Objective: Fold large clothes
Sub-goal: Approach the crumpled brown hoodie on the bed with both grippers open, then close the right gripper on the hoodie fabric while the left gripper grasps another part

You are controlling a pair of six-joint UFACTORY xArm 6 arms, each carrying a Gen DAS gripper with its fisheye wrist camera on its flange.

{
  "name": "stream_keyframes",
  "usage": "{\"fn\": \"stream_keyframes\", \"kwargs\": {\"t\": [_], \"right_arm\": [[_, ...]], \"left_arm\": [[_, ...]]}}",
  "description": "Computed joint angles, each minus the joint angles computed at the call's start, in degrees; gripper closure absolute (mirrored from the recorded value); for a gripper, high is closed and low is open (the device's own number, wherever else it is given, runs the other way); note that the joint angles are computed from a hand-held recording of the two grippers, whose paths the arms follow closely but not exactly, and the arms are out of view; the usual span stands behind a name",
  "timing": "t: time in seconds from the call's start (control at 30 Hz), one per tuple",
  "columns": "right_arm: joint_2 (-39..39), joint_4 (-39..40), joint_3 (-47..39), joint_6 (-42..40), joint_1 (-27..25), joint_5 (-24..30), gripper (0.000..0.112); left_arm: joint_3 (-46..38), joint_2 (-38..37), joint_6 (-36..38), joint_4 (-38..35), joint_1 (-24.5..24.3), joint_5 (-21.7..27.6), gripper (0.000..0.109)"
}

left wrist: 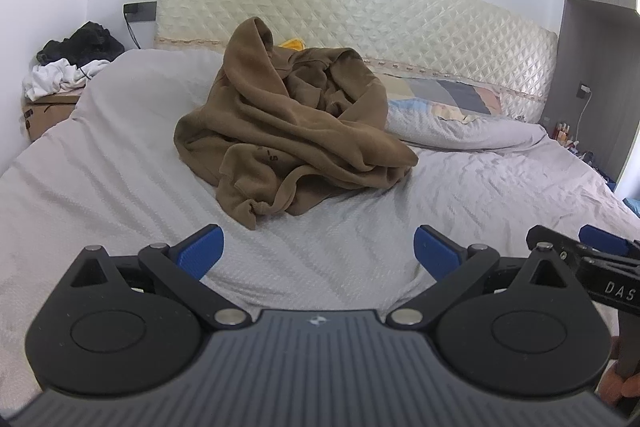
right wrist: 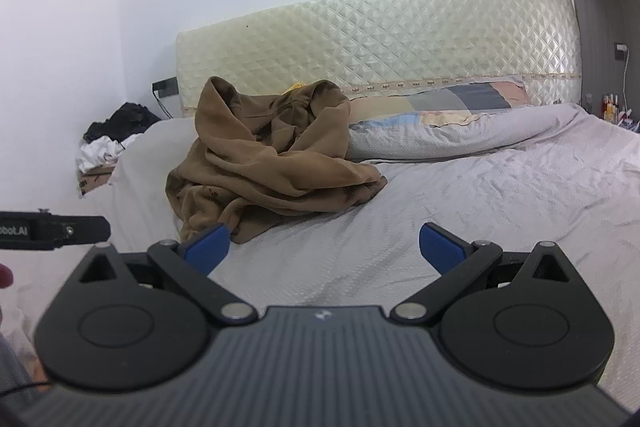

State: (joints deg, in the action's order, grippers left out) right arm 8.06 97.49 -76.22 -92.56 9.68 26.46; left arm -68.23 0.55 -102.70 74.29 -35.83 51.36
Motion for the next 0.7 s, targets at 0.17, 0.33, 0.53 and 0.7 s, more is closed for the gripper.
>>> {"fn": "stream_keyframes", "kwargs": {"t": [0.17, 0.33, 0.53, 0.7], "right_arm": [[3.1, -2.1, -4.1, 2.5, 1.4, -2.8, 0.009], [9.7, -4.5, -13.0, 7.3, 2.6, -6.3, 0.009], [21.9, -17.6, -27.7, 23.2, 3.7, -6.7, 0.01], [33.6, -23.6, -42.8, 32.3, 4.0, -3.9, 0.017]], "left_arm": [[-5.3, 3.4, 6.9, -4.2, 2.8, -1.0, 0.006], [-13.4, 9.4, 12.2, -5.6, 6.2, -1.2, 0.006], [-23.2, 17.4, 14.1, -5.6, 12.2, -6.9, 0.006], [-32.4, 26.0, 15.7, -7.0, 17.8, -11.2, 0.006]]}}
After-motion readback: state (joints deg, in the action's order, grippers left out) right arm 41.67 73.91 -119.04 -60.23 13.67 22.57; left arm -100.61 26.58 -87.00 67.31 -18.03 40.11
